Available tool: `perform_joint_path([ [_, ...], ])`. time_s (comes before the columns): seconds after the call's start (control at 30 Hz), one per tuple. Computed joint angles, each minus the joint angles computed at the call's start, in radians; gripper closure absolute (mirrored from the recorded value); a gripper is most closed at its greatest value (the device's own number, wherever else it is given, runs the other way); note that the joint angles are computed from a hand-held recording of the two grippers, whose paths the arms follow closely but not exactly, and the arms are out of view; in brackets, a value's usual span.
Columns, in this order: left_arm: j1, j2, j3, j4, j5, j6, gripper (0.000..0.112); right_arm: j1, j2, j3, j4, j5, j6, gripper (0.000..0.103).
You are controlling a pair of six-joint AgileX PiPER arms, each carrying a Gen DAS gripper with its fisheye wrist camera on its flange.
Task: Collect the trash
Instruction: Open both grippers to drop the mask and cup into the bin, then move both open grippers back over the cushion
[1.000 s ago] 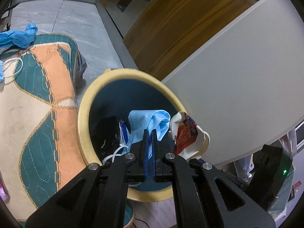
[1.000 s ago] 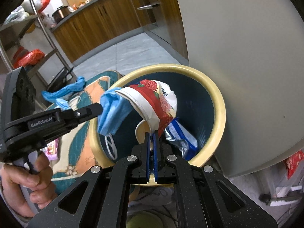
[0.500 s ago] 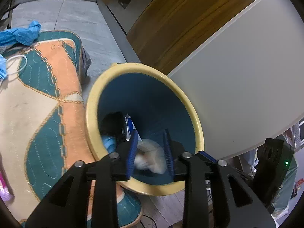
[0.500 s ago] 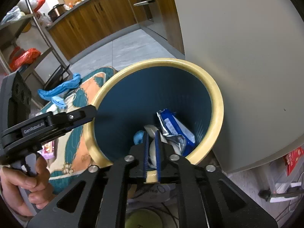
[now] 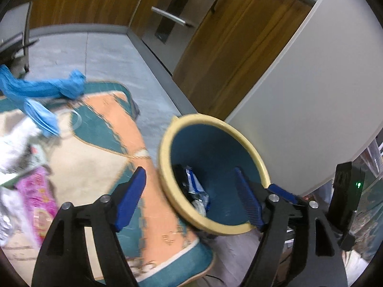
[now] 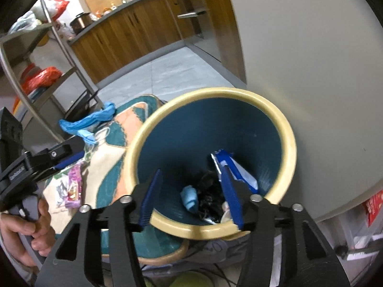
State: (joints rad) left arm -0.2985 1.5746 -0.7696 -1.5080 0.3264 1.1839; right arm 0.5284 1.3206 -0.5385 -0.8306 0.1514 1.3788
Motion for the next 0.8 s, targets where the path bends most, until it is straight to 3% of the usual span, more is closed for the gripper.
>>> perform_joint_path([
  [0.27,0.09,-0.111,0.087,0.13,-0.033,-0.054,0.034,0.085,0.028,-0.051,-0.157,0.014,0.16,0.039],
  [0.6,0.275,-0.201,0.128,0.315,0.017,-0.141,0.034,0.163,0.087,-0.129,-0.127,0.02,0.134,0.038],
  [0.8,0.473,-0.174,0.052,0.386,0.096,-0.143,0.034,0.212,0.114,-0.168,-0.114,0.04,0.117,0.038],
])
